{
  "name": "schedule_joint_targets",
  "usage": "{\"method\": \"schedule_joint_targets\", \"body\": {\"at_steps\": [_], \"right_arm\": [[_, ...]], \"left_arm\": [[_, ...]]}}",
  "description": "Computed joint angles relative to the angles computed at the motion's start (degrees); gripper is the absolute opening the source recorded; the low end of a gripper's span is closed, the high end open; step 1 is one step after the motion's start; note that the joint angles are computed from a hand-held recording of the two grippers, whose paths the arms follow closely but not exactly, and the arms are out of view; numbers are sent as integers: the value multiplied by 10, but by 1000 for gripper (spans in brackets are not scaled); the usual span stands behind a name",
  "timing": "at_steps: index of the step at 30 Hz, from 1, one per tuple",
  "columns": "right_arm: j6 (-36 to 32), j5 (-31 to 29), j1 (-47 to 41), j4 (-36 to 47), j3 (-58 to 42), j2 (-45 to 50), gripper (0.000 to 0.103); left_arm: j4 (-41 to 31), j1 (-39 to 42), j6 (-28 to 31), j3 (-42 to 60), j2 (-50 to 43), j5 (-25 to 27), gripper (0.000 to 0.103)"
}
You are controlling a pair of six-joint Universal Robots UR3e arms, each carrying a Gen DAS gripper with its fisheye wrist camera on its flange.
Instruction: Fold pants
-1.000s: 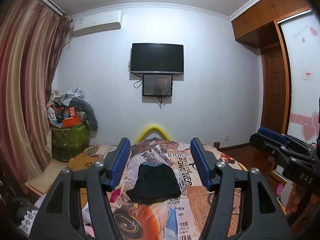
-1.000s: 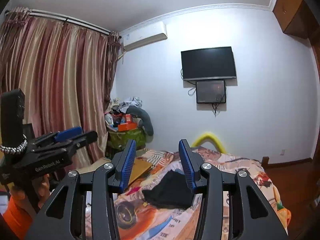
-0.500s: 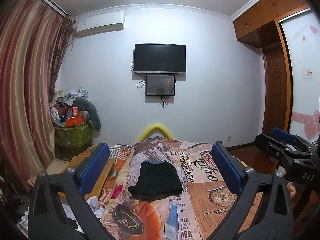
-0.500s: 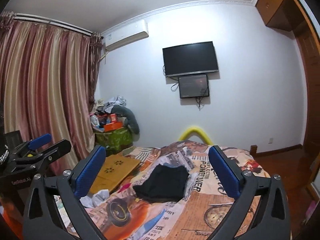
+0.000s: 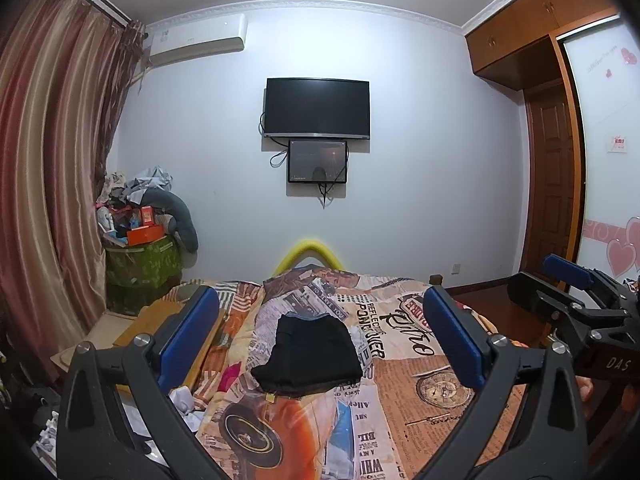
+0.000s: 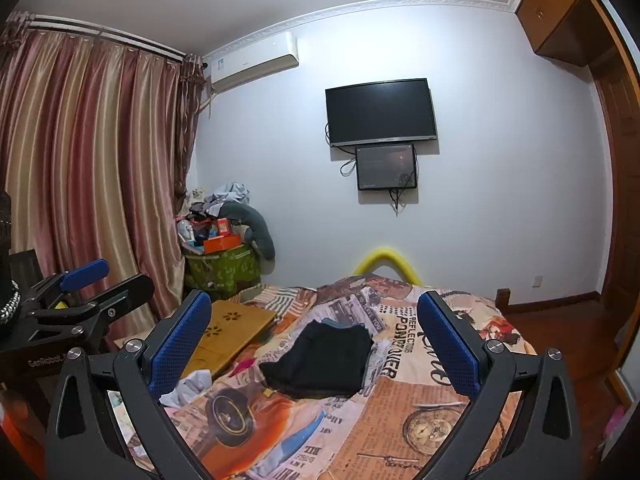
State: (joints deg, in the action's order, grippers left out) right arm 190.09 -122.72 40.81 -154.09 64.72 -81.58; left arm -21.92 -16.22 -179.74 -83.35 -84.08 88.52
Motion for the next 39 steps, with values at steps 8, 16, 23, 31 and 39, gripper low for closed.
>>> {"method": "schedule_joint_targets", "body": {"at_steps": [8, 16, 23, 31, 39], "right_arm": [[4, 0, 0, 6, 8, -9, 103], [11, 1, -2, 13, 15, -17, 103], [12, 2, -4, 15, 19, -22, 103], [13, 2, -3, 19, 20, -25, 103], [15, 4, -3, 28, 19, -29, 103]], "left_arm": [[-4, -1, 0, 2, -6, 0, 103], [-13, 3, -1, 6, -8, -6, 103], [-17, 4, -3, 11, -10, -8, 103], [-10, 5, -2, 3, -10, -14, 103], [-25, 14, -3, 11, -11, -32, 103]]}}
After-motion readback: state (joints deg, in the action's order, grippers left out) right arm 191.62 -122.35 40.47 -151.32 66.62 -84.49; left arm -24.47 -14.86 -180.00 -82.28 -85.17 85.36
